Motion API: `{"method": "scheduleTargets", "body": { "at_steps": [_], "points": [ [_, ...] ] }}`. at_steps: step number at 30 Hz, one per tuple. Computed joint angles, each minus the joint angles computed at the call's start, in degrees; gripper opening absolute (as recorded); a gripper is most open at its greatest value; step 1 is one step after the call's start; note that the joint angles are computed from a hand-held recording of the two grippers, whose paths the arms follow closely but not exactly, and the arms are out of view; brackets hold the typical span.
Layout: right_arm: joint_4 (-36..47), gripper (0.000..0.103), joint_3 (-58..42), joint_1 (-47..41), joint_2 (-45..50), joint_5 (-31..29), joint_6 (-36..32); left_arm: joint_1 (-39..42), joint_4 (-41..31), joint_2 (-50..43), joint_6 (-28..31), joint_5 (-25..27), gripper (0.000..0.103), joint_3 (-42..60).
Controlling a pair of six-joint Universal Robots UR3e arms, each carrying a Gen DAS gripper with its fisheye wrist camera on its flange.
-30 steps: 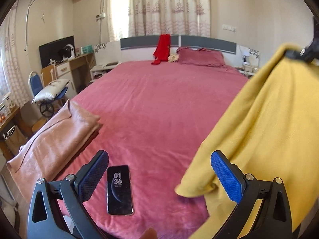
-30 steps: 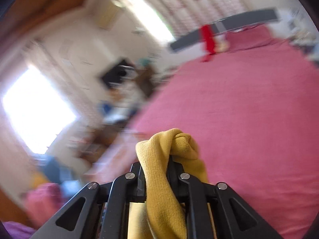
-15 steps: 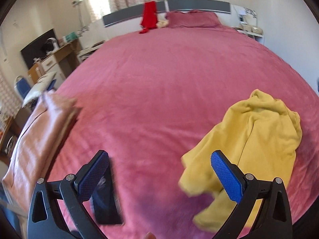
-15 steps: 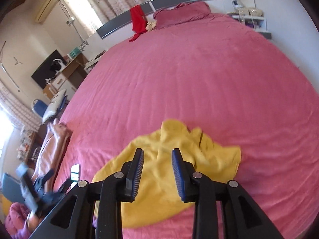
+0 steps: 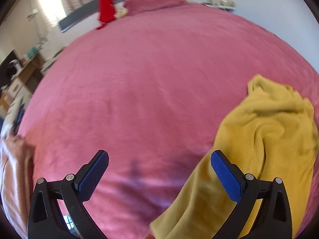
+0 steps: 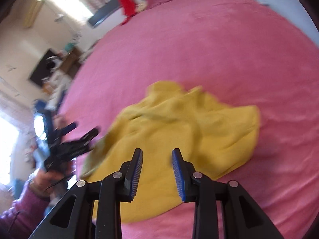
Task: Fold clothes
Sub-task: 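Lower the sweater onto the bed with the right gripper and release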
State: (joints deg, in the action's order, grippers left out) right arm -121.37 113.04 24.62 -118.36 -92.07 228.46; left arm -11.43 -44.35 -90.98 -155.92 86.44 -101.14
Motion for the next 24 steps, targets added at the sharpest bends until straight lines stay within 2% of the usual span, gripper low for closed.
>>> {"method": "scheduleTargets", "body": {
  "at_steps": [4,6,9,10,12,13,14,17,18,19,22,24],
  "points": [
    [4.7,0.031,4.8,-11.0,-7.5,4.2,-4.9,-2.3,1.0,-5.4,1.2,-0.1,0.103,1.8],
    [9.0,0.031,5.9,-15.1,-10.1,5.2,-7.5,-3.7,-1.1,-8.3,0.4,0.1,0.103,3.9],
    [14.0,0.031,7.0,-17.1,-13.2,2.3,-7.4,-4.0,-2.0,-9.8,-1.7,-0.9,0.103,4.5],
    [15.1,0.031,7.9,-18.0,-15.4,2.0,-7.2,-3.2,-4.5,-9.0,-0.9,-2.8,0.097,5.2],
    [17.9,0.031,9.9,-21.6,-21.3,4.3,-8.1,-1.6,-9.6,-7.6,0.8,-6.4,0.071,6.8],
    [19.4,0.031,10.5,-23.2,-23.5,5.5,-8.7,-0.7,-12.2,-7.0,1.7,-8.2,0.043,7.6],
    [20.9,0.031,10.8,-24.4,-25.5,6.6,-9.2,-0.1,-14.6,-6.3,2.5,-9.6,0.026,8.4],
    [21.6,0.031,10.7,-23.0,-27.0,7.6,-7.1,-0.3,-18.4,-1.8,3.0,-9.7,0.021,8.5],
    [20.5,0.031,10.2,-21.2,-26.3,7.4,-5.5,-0.3,-19.8,0.0,3.1,-9.9,0.01,8.3],
    [18.8,0.031,10.1,-19.3,-25.6,7.2,-3.9,0.0,-21.1,2.2,3.1,-10.6,0.005,7.9],
    [11.7,0.031,8.9,-11.9,-20.8,6.4,0.5,1.2,-25.5,8.3,4.5,-13.5,0.002,6.9],
    [6.8,0.031,5.7,-5.3,-14.6,3.7,2.9,2.1,-26.4,10.8,6.0,-14.7,0.002,6.3]
  ]
}}
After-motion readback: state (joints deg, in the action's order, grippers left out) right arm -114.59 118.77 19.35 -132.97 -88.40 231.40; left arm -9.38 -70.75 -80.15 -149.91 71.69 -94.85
